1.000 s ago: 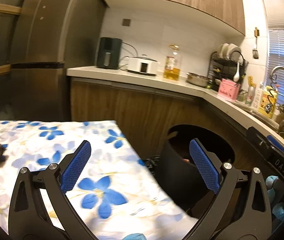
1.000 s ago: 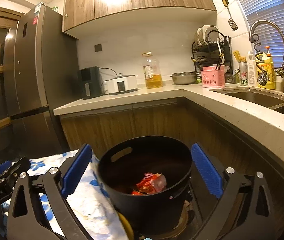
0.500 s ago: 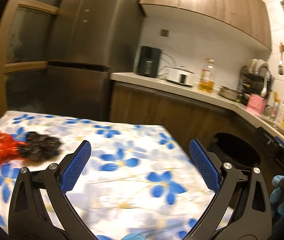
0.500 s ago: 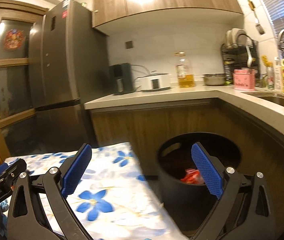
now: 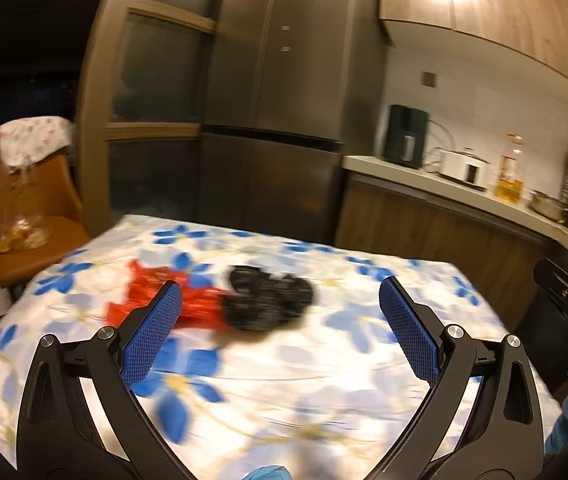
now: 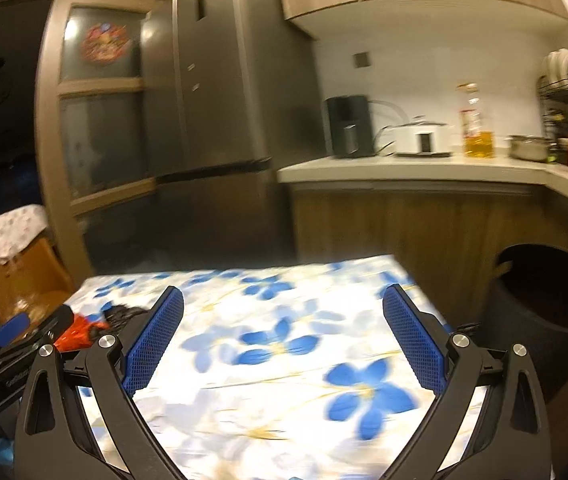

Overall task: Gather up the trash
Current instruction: 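Move both open tools back over the remaining bags on the table, then grasp the red plastic bag with the left tool while the right tool grasps the black plastic bag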

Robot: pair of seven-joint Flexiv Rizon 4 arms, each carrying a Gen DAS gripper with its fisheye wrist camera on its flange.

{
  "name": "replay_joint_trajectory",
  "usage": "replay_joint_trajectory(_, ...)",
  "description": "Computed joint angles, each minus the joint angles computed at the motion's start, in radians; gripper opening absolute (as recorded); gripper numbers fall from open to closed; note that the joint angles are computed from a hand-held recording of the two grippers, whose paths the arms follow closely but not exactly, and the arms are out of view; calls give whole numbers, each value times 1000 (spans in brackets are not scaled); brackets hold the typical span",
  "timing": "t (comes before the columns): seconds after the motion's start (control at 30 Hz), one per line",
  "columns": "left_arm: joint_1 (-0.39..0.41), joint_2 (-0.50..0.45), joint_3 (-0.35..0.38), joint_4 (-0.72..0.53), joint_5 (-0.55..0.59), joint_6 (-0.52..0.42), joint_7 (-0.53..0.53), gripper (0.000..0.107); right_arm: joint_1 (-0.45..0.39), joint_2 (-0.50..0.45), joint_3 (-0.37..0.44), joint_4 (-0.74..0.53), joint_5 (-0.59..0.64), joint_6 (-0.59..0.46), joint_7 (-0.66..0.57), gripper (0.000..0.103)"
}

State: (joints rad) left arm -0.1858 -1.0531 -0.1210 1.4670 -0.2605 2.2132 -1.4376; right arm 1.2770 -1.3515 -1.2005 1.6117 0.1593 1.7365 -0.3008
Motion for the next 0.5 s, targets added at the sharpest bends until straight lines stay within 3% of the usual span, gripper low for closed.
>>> replay_joint_trajectory(0.2, -8, -32, 70, -30, -132, -5, 46, 97, -64, 7, 59, -139, -63, -30, 0, 96)
replay_joint_trajectory(0.33, 73, -33, 7, -41, -95, -68, 2, 97, -114, 0, 90, -241, -119, -60, 22, 95)
replay_joint_trajectory(0.5, 92, -32, 14, -56, -90, -106, -33, 97, -197, -2, 158, -387, -218, -117, 59, 92)
